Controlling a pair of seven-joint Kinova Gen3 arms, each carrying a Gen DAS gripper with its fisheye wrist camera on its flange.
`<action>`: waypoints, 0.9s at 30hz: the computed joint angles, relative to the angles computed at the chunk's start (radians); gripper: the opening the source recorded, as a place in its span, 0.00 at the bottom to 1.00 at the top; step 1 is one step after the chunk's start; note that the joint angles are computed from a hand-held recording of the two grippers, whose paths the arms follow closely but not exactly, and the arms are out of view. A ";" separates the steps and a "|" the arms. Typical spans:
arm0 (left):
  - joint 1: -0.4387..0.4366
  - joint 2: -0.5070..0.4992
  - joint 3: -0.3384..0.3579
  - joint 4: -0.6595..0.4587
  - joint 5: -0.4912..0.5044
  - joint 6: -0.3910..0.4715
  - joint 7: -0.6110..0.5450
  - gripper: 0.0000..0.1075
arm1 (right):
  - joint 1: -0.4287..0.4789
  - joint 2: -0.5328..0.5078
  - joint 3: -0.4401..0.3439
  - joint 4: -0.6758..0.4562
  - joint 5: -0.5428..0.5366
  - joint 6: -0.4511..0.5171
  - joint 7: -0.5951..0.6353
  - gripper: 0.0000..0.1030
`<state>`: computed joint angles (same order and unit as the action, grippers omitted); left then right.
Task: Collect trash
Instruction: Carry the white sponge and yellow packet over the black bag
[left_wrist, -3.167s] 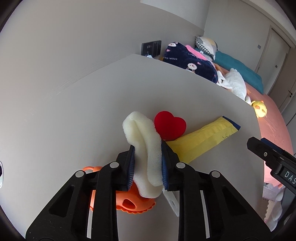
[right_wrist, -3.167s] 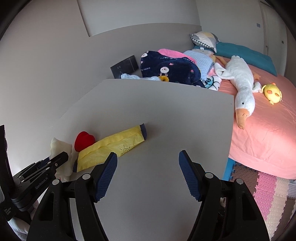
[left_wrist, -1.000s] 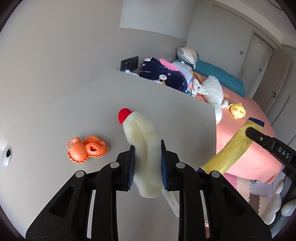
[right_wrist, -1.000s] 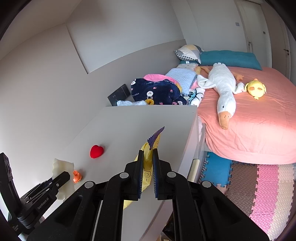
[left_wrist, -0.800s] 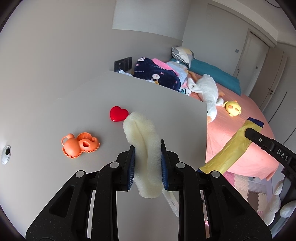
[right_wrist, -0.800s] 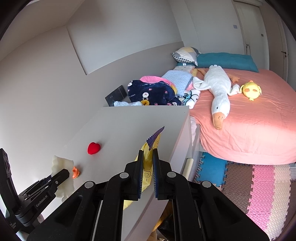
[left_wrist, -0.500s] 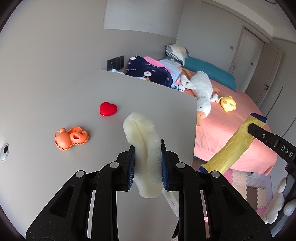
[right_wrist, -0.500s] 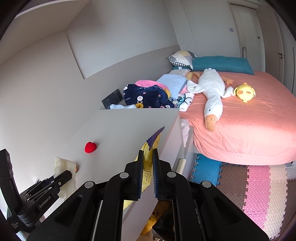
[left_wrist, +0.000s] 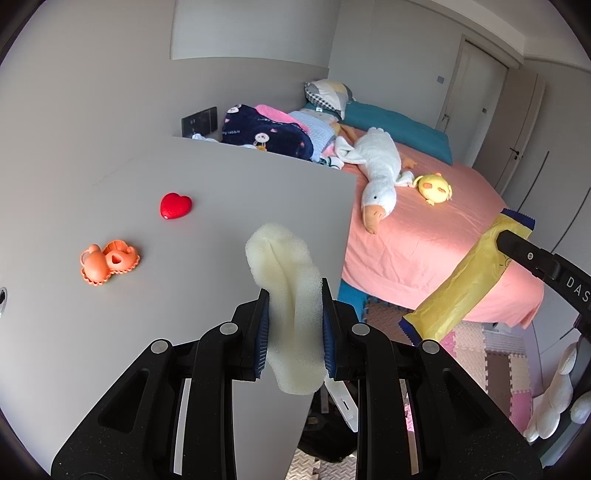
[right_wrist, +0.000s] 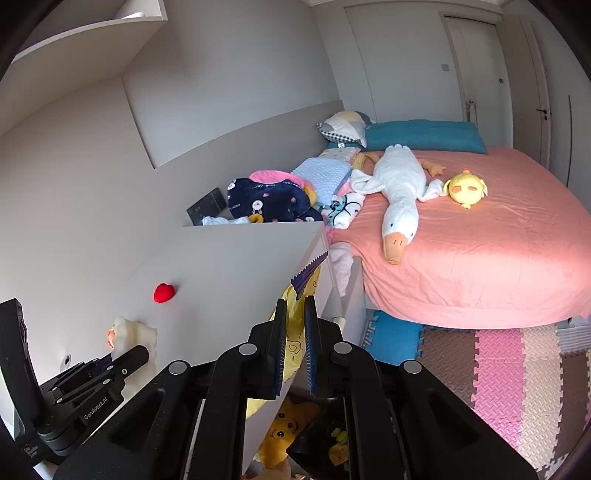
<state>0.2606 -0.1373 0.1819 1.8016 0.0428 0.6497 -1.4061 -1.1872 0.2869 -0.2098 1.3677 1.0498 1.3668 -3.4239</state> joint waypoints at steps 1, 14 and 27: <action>0.004 -0.002 0.004 0.003 0.001 0.000 -0.001 0.21 | -0.004 -0.005 0.000 0.008 0.000 0.008 -0.008 0.10; 0.078 0.043 0.076 -0.005 -0.084 0.011 0.059 0.22 | 0.025 -0.073 -0.056 0.116 -0.031 0.077 -0.109 0.10; 0.156 0.116 0.074 -0.042 -0.129 0.052 0.090 0.60 | 0.080 -0.063 -0.070 0.120 -0.097 0.129 -0.072 0.13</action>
